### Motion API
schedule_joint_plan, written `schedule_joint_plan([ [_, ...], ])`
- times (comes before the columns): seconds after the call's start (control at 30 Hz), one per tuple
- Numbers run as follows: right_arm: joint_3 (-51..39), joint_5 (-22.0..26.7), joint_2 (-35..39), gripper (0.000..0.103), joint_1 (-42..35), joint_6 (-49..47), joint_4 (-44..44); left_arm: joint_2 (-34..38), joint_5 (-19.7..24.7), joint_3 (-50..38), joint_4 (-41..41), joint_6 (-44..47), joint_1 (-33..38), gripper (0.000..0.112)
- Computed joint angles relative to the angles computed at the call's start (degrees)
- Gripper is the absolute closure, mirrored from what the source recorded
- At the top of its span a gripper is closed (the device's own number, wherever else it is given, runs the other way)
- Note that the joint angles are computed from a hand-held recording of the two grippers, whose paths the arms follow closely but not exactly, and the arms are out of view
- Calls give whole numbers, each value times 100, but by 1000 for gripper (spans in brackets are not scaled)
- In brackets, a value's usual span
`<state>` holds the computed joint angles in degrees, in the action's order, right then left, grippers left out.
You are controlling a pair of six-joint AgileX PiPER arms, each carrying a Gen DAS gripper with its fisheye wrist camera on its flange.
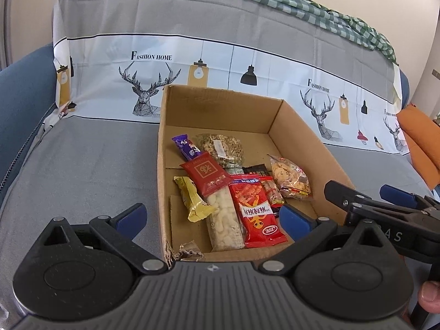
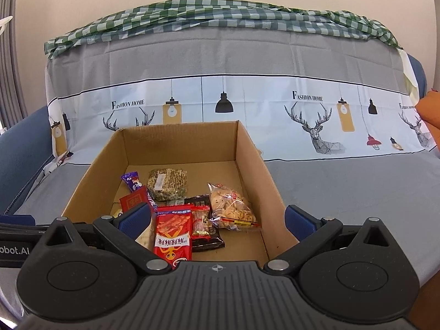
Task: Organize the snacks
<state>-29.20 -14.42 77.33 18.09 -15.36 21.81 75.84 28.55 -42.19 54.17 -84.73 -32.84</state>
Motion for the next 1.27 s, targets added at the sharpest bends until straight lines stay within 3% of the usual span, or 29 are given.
schedule_joint_plan([
  [1.0,-42,-24,112,1,64,-345,445,93,-120,-65,-165,189,69,10],
  [1.27,-4,-180,94,1,159,-562,719,44,-51,26,356,-310,-98,10],
])
